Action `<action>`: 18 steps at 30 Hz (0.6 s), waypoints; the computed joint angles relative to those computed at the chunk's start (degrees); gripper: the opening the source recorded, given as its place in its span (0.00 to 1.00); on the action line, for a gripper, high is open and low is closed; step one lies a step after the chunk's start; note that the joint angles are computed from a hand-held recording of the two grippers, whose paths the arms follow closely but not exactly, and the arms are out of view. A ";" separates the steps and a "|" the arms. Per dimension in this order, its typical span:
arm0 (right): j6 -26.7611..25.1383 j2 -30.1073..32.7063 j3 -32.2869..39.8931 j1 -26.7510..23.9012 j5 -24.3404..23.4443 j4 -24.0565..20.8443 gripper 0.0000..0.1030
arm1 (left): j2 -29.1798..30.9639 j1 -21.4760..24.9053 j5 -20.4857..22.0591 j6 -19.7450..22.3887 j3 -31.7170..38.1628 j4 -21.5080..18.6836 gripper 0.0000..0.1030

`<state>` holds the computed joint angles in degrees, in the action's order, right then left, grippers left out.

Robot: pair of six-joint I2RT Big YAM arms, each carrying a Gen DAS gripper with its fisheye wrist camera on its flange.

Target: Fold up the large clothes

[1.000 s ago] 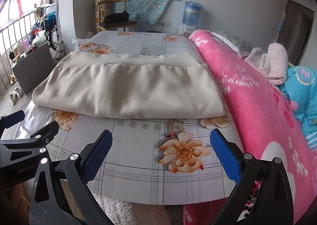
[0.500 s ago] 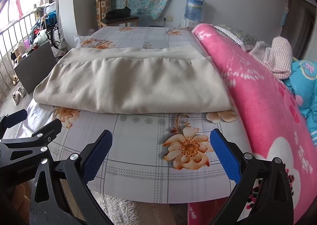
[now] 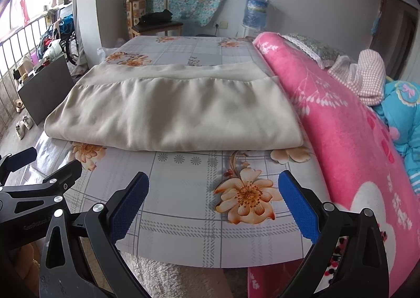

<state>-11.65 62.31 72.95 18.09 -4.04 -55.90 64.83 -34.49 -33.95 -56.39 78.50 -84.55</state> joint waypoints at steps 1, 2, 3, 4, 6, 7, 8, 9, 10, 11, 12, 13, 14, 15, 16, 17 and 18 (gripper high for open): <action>0.01 -0.05 0.03 0.02 0.02 -0.04 0.92 | -0.08 0.03 -0.01 -0.02 -0.09 0.02 0.95; 0.01 -0.09 0.06 0.03 0.03 -0.03 0.92 | -0.10 0.02 0.00 -0.06 -0.10 -0.04 0.95; 0.02 -0.05 0.13 0.08 0.07 -0.04 0.92 | -0.13 0.00 -0.02 -0.16 -0.20 -0.07 0.95; 0.02 -0.05 0.13 0.08 0.07 -0.04 0.92 | -0.16 0.07 0.01 -0.20 -0.29 -0.09 0.95; -0.04 0.00 0.28 0.21 0.14 -0.18 0.92 | -0.32 0.23 0.25 -0.08 -0.52 0.08 0.95; -0.01 -0.01 0.30 0.22 0.10 -0.20 0.92 | -0.36 0.31 0.33 -0.03 -0.57 0.10 0.95; -0.01 0.00 0.34 0.22 -0.04 -0.27 0.92 | -0.38 0.32 0.31 -0.03 -0.60 0.09 0.95; -0.02 0.01 0.41 0.28 -0.04 -0.34 0.92 | -0.37 0.35 0.31 0.00 -0.59 0.05 0.95; -0.07 0.01 0.45 0.30 -0.04 -0.33 0.92 | -0.40 0.38 0.36 0.04 -0.61 0.11 0.95; -0.11 -0.02 0.47 0.31 -0.07 -0.32 0.92 | -0.42 0.39 0.37 0.02 -0.64 0.17 0.95; -0.11 -0.01 0.50 0.33 -0.08 -0.35 0.92 | -0.41 0.40 0.41 0.03 -0.66 0.19 0.95; -0.02 -0.04 0.50 0.40 0.01 -0.38 0.92 | -0.41 0.46 0.42 0.12 -0.64 0.20 0.95; -0.02 -0.04 0.50 0.40 0.01 -0.38 0.92 | -0.42 0.46 0.40 0.11 -0.68 0.19 0.95; -0.02 -0.03 0.48 0.40 0.05 -0.35 0.92 | -0.42 0.46 0.40 0.11 -0.68 0.19 0.95; 0.00 0.02 0.51 0.41 0.12 -0.37 0.92 | -0.44 0.45 0.41 0.12 -0.68 0.25 0.95; 0.05 0.02 0.52 0.39 0.13 -0.43 0.92 | -0.41 0.46 0.39 0.14 -0.65 0.24 0.95; 0.15 0.04 0.59 0.42 0.17 -0.53 0.92 | -0.42 0.44 0.38 0.16 -0.69 0.23 0.95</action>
